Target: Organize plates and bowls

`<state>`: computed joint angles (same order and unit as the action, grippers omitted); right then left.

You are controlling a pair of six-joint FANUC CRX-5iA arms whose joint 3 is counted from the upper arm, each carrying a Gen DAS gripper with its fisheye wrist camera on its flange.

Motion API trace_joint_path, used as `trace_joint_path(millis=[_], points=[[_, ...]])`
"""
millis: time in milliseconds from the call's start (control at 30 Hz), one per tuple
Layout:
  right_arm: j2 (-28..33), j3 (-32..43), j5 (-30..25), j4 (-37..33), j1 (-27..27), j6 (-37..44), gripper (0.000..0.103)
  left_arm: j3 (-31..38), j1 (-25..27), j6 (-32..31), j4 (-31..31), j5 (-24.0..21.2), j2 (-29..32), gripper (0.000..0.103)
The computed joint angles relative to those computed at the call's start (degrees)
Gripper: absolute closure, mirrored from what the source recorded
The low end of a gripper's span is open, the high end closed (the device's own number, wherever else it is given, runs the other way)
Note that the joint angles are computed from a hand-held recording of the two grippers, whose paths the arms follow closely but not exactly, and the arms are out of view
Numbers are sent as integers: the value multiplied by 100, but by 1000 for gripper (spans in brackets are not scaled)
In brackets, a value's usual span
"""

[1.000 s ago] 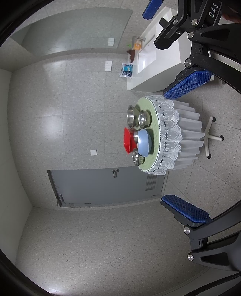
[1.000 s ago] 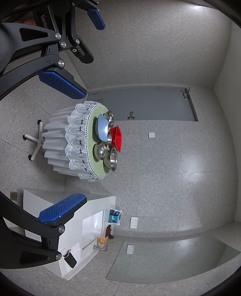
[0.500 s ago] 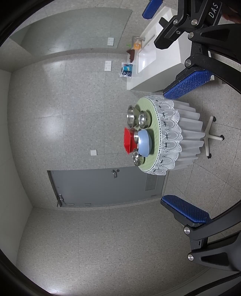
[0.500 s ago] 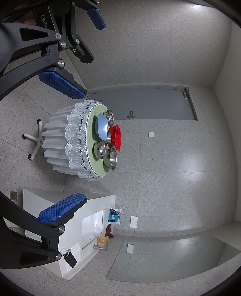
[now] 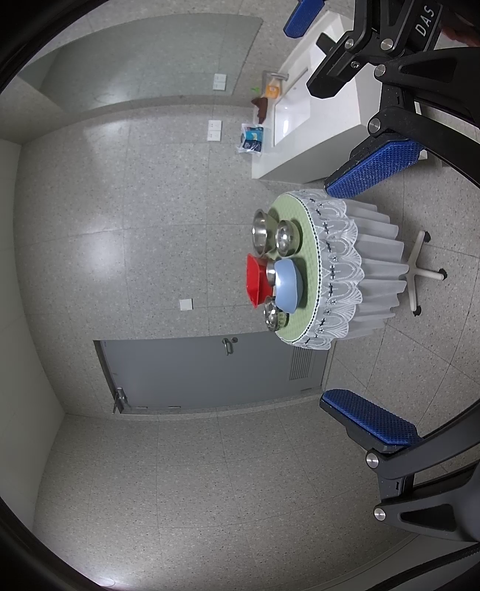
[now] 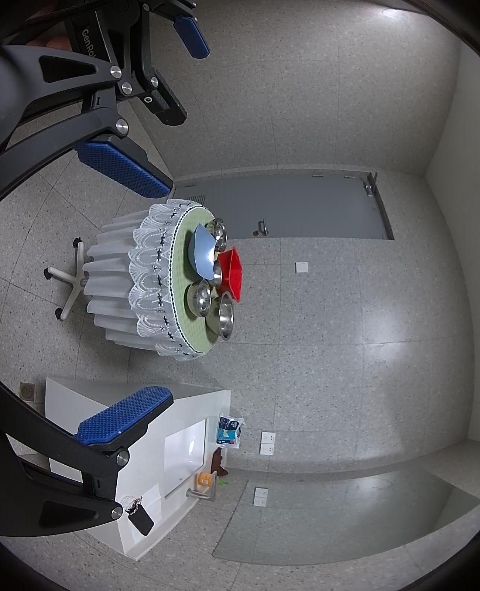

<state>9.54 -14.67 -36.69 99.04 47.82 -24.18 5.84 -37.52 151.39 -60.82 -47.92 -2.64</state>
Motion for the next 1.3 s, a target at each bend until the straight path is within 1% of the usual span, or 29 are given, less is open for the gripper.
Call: trace_joint_path(millis=[467, 800, 1133, 1300], points=[[93, 95, 113, -84, -60, 40, 0, 168, 16, -119, 111, -75, 130, 1], [160, 231, 270, -251, -153, 194, 0, 460, 123, -393, 335, -100, 342, 1], [412, 749, 448, -960, -241, 907, 0, 1129, 472, -1123, 1005, -162, 717, 1], [657, 1135, 432, -1351, -262, 1276, 0, 1544, 821, -1703, 1532, -7, 1012, 1]])
